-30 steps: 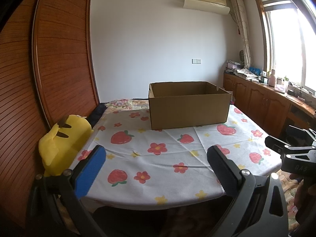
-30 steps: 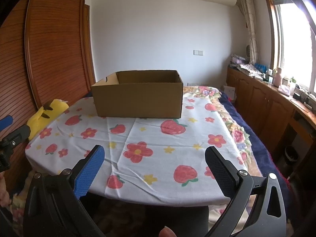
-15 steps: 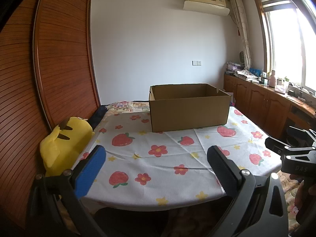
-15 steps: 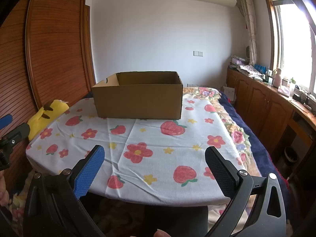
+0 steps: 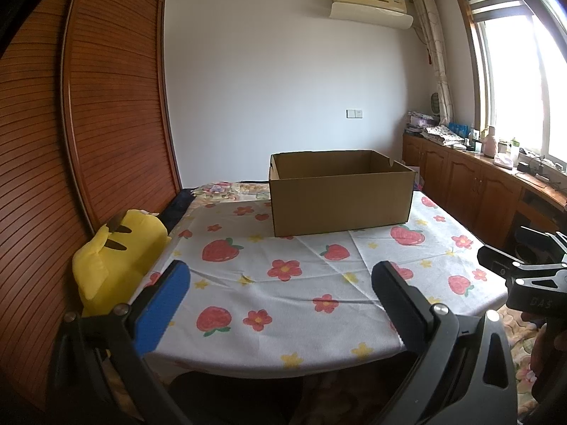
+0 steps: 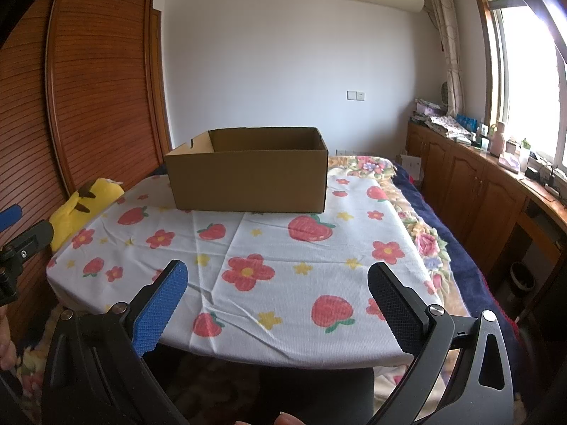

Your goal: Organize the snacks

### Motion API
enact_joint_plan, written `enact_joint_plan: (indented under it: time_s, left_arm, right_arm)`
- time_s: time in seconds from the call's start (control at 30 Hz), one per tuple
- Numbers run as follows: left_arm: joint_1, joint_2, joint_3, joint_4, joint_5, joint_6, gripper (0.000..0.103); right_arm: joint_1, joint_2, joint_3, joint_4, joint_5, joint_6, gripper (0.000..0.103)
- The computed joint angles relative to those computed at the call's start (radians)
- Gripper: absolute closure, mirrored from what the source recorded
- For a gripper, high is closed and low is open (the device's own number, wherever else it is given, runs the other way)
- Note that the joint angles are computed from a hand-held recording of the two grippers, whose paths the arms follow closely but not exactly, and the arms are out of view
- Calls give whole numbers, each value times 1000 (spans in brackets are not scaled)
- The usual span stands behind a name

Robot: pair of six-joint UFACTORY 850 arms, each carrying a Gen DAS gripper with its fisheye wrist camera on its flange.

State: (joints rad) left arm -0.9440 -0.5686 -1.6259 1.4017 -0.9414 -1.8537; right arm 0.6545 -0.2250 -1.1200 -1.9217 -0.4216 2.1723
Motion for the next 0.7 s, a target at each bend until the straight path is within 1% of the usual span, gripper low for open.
enact_joint_plan:
  time_s: [0.7]
  left_arm:
    - [1,2,7,-1,-1,-4,0]
  right_arm:
    - [1,0,-1,2,1,-1,0]
